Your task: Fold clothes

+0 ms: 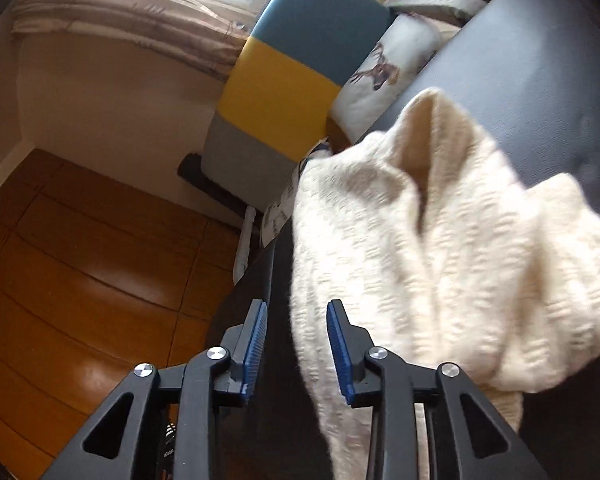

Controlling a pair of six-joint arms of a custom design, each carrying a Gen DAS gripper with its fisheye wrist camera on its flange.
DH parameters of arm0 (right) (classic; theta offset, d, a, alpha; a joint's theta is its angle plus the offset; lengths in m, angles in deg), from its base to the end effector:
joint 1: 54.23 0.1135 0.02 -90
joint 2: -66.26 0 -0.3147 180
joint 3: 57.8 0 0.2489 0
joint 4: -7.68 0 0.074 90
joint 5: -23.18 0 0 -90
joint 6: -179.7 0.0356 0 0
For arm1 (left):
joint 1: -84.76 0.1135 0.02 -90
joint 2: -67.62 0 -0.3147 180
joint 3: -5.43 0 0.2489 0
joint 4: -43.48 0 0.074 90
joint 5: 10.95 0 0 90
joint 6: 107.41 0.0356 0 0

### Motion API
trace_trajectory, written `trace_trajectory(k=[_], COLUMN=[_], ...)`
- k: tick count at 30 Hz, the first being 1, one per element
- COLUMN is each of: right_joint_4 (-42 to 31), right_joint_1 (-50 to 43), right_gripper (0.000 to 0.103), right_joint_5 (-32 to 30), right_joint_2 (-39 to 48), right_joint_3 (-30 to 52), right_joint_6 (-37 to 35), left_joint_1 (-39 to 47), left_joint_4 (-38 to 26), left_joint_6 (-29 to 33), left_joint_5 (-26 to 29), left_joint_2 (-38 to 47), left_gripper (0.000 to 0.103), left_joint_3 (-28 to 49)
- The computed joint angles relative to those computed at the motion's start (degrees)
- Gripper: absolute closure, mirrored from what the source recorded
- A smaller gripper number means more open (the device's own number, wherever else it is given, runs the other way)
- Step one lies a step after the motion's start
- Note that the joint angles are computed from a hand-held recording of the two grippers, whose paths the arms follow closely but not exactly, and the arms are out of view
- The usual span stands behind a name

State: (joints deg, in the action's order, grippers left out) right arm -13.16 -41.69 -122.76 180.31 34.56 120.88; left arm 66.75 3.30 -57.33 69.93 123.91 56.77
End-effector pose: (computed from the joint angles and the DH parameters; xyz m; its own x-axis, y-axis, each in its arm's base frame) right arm 0.4316 0.1262 0.2454 -0.9360 0.0888 -0.3405 -0.2723 0.4303 0.8606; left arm 0.1637 -0.0473 0.2765 -0.6446 -0.4567 -0.6132 -0.2799 0.8873 -0.3666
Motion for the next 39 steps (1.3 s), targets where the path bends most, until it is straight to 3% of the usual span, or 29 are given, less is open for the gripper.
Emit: trace_trajectory(k=[1,3,5,6,7,10,13,16,19,22,23,26,32,39], right_joint_4=[-0.82,-5.09,-10.6,-9.81,-4.21,29.75,28.61,38.48,50.66,55.16,55.86,56.58,54.59,29.04], right_joint_1=[-1.54,-3.59,-4.55,-5.22,-6.14,-9.2,-10.36,-11.5,-12.43,-12.8,-12.87,-13.34,-14.17,-12.55], right_gripper=[0.05,0.042,0.042,0.042,0.042,0.041,0.04,0.04,0.04,0.04,0.04,0.04,0.042,0.04], right_joint_5=[1.31,5.04,8.25,6.71,1.76,-6.86,-7.06,-8.17,-9.14,-9.91,-10.15,-10.97,-12.37,-7.35], right_joint_2=[0.06,1.17,3.13,4.05,4.88,7.41,9.14,11.44,14.55,16.22,16.65,16.87,16.93,11.82], right_joint_3=[0.03,1.26,3.01,2.4,-0.16,-12.81,-12.53,-14.66,-16.19,-15.86,-15.6,-15.16,-14.03,-9.91], right_joint_6=[0.55,0.91,0.11,1.18,5.14,32.23,31.55,39.36,48.34,50.85,51.0,50.59,47.11,26.31], left_joint_1=[2.35,0.97,-0.96,-1.07,-1.84,-4.92,-9.6,-12.71,-13.98,-14.88,-15.0,-14.99,-10.1,-0.25], left_joint_4=[1.25,2.55,4.78,5.65,5.71,2.92,-4.06,-14.26,-22.07,-29.28,-30.23,-32.82,-14.86,-1.36], left_joint_6=[1.9,2.65,4.2,5.78,7.3,12.64,20.93,27.55,29.6,30.61,30.27,28.05,19.17,11.45], left_joint_5=[1.91,2.57,4.33,6.31,8.15,13.03,11.0,8.3,6.72,5.34,5.09,4.54,11.49,13.6], left_joint_2=[1.35,4.21,8.89,11.54,14.65,24.97,37.24,50.27,58.75,66.18,67.14,69.47,56.17,33.79], left_gripper=[0.016,0.016,0.016,0.016,0.016,0.016,0.016,0.021,0.022,0.024,0.029,0.094,0.094,0.095], left_joint_3=[0.68,3.35,7.23,9.72,12.89,25.01,39.29,54.89,64.23,72.79,73.72,75.9,56.84,38.24])
